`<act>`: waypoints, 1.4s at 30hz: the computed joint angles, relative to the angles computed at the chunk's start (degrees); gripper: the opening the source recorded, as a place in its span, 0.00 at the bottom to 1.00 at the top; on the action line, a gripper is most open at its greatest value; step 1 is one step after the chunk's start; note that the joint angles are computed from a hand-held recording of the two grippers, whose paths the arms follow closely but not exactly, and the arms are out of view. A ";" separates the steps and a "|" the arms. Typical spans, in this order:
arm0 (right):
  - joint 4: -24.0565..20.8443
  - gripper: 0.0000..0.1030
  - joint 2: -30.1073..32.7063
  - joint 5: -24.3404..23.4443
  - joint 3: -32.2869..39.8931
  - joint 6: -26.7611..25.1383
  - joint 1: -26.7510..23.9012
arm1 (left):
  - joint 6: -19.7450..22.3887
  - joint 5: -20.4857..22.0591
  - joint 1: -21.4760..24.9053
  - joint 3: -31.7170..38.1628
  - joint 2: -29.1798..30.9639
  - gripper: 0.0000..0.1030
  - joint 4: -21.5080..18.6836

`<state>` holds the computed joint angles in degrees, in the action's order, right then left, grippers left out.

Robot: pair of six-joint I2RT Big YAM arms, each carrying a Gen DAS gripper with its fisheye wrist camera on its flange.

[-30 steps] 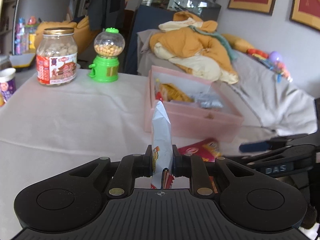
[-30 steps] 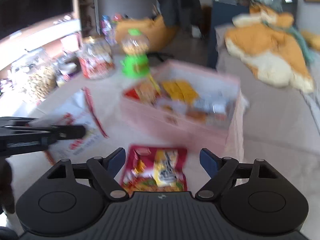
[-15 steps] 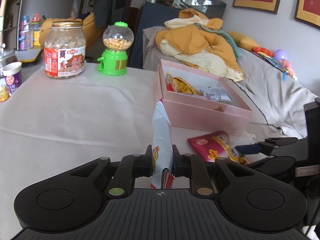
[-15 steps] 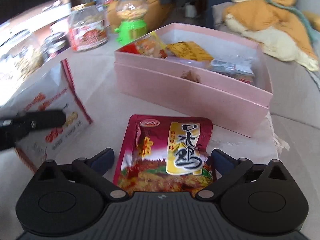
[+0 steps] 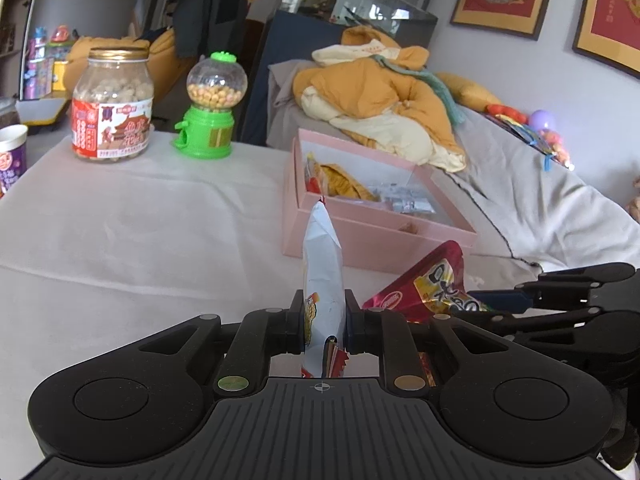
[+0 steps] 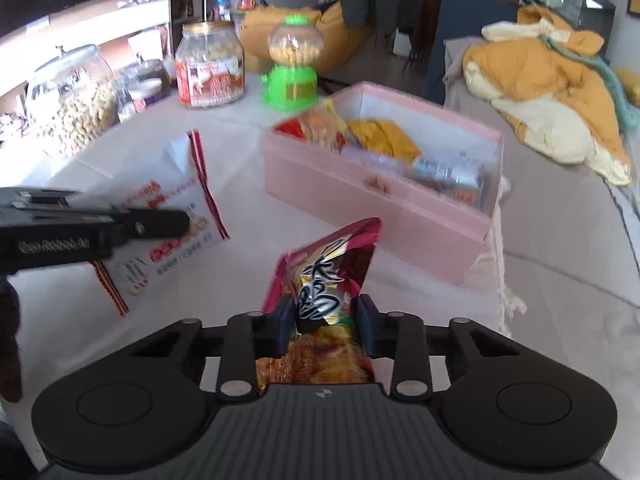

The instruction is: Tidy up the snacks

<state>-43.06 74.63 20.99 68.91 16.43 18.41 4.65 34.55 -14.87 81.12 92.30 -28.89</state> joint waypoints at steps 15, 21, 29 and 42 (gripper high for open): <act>1.11 0.30 3.23 -2.65 1.70 2.34 3.47 | -1.25 -0.31 1.48 0.18 1.15 0.20 -0.63; 0.56 0.15 6.57 -2.29 3.30 5.31 1.20 | -1.07 0.10 1.28 0.26 1.36 0.20 -0.24; 3.27 0.14 1.56 -3.73 5.89 3.27 -2.12 | -1.85 3.20 -1.86 8.46 3.20 0.20 0.22; -7.73 0.34 13.90 -3.53 31.29 -1.40 -14.86 | -13.66 9.40 -6.43 52.90 31.51 0.26 -15.05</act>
<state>-50.78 88.53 17.46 100.20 15.03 3.55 -9.01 43.96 -21.30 134.02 123.81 -43.93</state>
